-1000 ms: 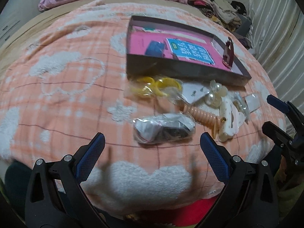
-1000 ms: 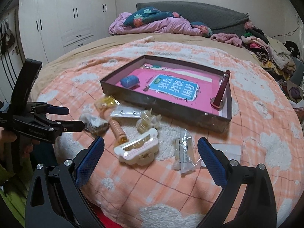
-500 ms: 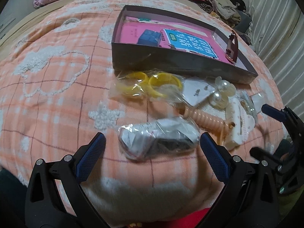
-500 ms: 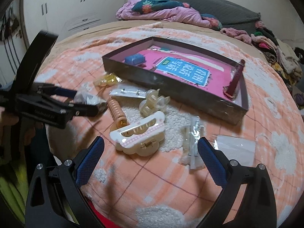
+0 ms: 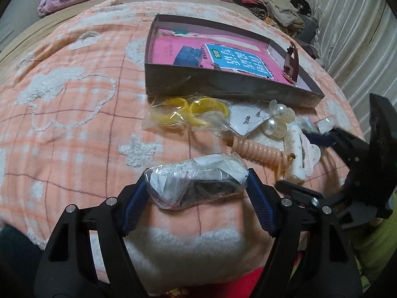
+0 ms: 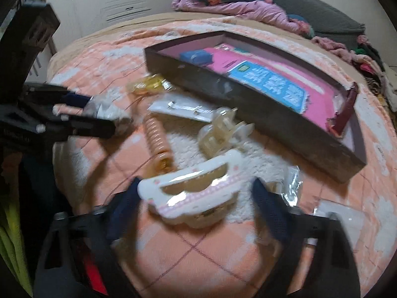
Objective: Organize jewelry
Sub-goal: 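Grasp the wrapped silver bag with left tool while right tool grasps the white hair claw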
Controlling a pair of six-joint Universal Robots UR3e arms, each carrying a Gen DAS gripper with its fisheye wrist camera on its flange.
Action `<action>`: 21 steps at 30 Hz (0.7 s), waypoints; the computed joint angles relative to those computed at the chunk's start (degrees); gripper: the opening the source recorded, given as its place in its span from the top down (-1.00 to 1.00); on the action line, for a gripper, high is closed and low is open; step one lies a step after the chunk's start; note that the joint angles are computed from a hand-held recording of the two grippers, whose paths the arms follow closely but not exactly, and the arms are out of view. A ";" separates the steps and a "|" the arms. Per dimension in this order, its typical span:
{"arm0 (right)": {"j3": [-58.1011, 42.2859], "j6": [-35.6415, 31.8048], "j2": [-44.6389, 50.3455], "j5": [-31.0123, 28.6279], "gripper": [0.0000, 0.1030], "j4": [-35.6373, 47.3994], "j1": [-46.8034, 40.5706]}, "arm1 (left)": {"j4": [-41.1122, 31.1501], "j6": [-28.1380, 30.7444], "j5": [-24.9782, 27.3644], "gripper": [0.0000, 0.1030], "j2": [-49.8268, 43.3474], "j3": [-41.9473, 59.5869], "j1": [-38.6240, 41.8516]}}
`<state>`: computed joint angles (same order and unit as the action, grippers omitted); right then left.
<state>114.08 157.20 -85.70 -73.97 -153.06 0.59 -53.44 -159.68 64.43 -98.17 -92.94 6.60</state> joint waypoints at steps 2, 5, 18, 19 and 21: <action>1.45 -0.66 -1.38 1.46 -0.35 -0.25 -0.58 | -0.05 -0.25 -0.20 -0.30 0.54 -0.02 0.21; 4.15 -0.88 -4.27 3.70 -0.34 -0.17 -1.59 | -0.28 -0.26 -0.65 -0.30 1.12 0.22 0.44; 10.11 4.20 -21.45 11.77 -0.34 1.47 -12.99 | -0.89 -0.95 -2.08 -0.30 2.89 3.48 1.61; 10.03 4.52 -21.82 12.07 -0.34 1.57 -13.76 | -1.08 -1.17 -2.30 -0.30 2.57 4.31 1.60; 10.08 5.44 -22.34 12.36 -0.34 1.23 -14.97 | -0.85 -1.78 -2.31 -0.30 2.07 5.43 1.34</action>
